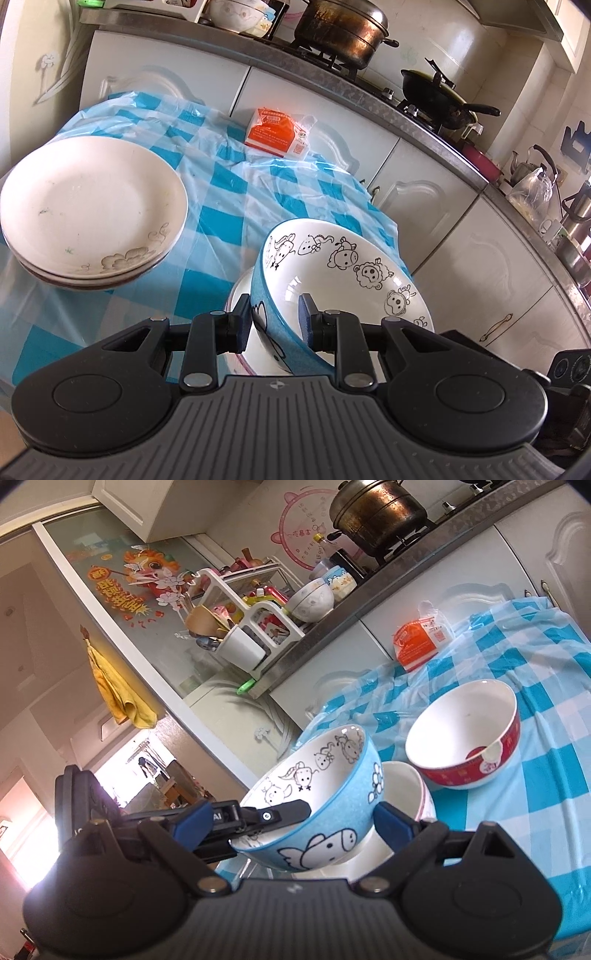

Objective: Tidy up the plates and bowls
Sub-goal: 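Lower the blue cartoon bowl into the pink-flower bowl with the left gripper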

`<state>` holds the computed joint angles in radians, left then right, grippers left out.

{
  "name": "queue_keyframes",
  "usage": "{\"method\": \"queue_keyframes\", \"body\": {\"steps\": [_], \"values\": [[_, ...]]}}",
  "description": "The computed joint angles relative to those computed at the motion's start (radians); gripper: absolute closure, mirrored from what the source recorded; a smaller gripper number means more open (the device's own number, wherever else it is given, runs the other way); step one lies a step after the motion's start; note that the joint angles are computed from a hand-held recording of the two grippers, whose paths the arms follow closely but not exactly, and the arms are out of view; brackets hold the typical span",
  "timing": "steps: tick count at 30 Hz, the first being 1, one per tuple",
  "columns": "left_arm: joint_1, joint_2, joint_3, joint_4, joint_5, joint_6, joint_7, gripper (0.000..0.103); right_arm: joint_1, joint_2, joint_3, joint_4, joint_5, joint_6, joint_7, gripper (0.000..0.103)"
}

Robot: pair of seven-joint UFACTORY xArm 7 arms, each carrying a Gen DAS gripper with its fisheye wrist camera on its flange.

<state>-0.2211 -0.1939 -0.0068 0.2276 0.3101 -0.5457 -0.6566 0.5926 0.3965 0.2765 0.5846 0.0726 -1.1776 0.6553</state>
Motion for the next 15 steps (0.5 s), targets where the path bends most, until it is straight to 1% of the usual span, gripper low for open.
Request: {"method": "queue_keyframes", "body": {"steps": [8,11,15], "values": [[0.010,0.036,-0.015,0.002,-0.024,-0.018,0.017,0.078,0.016,-0.005,0.002,0.001,0.037,0.034,-0.022,0.009],[0.015,0.043,-0.037,0.003,-0.058,-0.024,0.044,0.078,0.015,-0.002,0.002,0.001,0.036,0.034,-0.017,0.009],[0.017,0.056,-0.033,0.005,-0.045,-0.037,0.046,0.077,0.016,-0.004,0.001,-0.003,0.045,0.039,-0.017,0.009]]}}
